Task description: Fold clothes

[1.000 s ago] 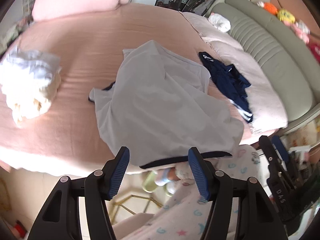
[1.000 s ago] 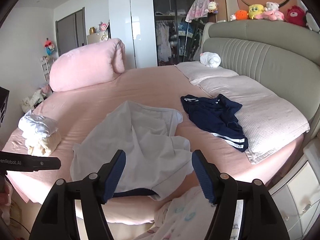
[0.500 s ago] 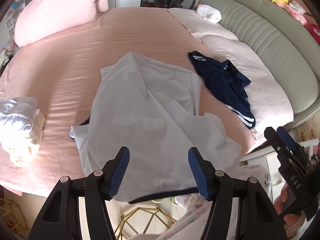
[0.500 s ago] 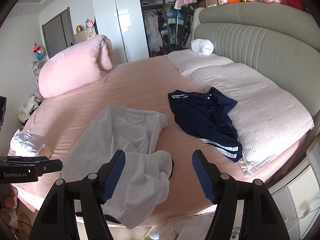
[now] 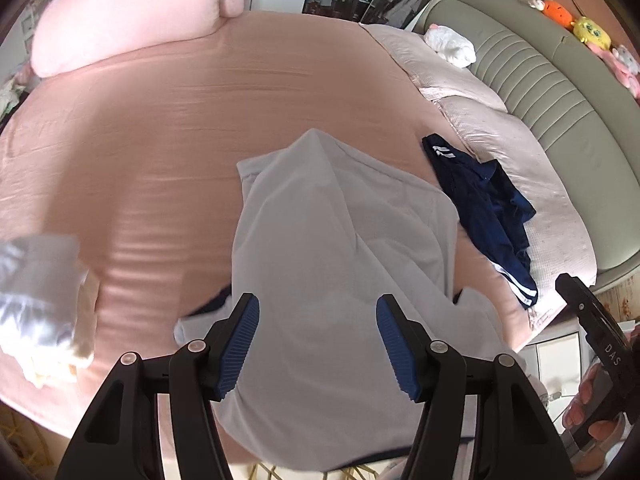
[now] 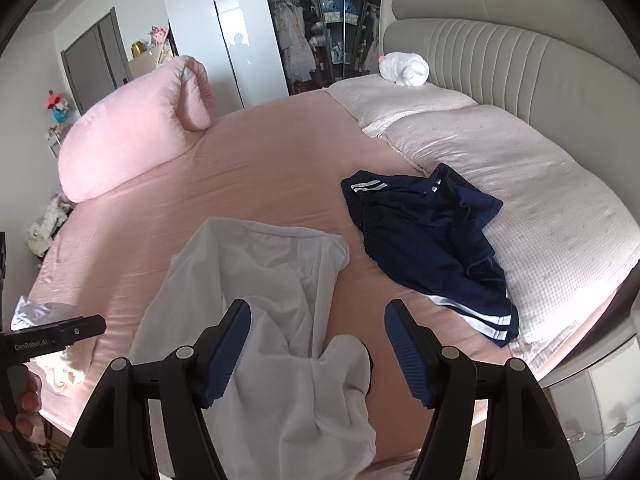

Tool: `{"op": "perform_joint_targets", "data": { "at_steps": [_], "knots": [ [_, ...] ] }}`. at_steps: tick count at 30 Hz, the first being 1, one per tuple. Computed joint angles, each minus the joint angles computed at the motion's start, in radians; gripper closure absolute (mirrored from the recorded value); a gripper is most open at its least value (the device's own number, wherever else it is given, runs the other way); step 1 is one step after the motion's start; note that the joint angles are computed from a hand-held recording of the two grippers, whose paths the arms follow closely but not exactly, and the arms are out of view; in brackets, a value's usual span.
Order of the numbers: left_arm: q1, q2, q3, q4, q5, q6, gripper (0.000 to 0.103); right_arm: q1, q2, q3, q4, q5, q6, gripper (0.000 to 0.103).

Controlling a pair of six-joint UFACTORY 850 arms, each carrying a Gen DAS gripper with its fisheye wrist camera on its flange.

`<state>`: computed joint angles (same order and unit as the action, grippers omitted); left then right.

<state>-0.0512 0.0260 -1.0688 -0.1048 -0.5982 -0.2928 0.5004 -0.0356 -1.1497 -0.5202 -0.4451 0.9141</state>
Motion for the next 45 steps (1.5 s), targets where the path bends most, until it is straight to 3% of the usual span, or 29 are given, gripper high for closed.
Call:
{"op": "perform_joint_targets", "data": {
  "at_steps": [6, 11, 21, 27, 34, 40, 45],
  "knots": [
    [0.067, -0.103, -0.081, -0.120, -0.023, 0.168, 0.044, -0.022, -0.117, -0.130, 0.159, -0.064, -0.135, 0.034],
    [0.129, -0.206, -0.162, -0.252, -0.085, 0.268, 0.044, -0.062, -0.202, -0.220, 0.355, -0.098, -0.313, 0.034],
    [0.208, -0.371, -0.284, -0.377, -0.141, 0.294, 0.044, -0.156, -0.363, -0.358, 0.697, -0.134, -0.571, 0.034],
    [0.239, -0.469, -0.368, -0.396, -0.167, 0.258, 0.044, -0.244, -0.500, -0.476, 1.041, -0.252, -0.774, 0.034],
    [0.284, -0.567, -0.439, -0.518, -0.193, 0.254, 0.044, -0.276, -0.637, -0.614, 1.022, -0.341, -0.724, 0.034],
    [0.290, -0.614, -0.459, -0.560, -0.197, 0.245, 0.044, -0.318, -0.662, -0.576, 1.235, -0.295, -0.827, 0.034],
    [0.294, -0.612, -0.429, -0.632, -0.148, 0.275, 0.044, -0.332, -0.682, -0.551, 1.379, -0.254, -0.928, 0.034]
  ]
}}
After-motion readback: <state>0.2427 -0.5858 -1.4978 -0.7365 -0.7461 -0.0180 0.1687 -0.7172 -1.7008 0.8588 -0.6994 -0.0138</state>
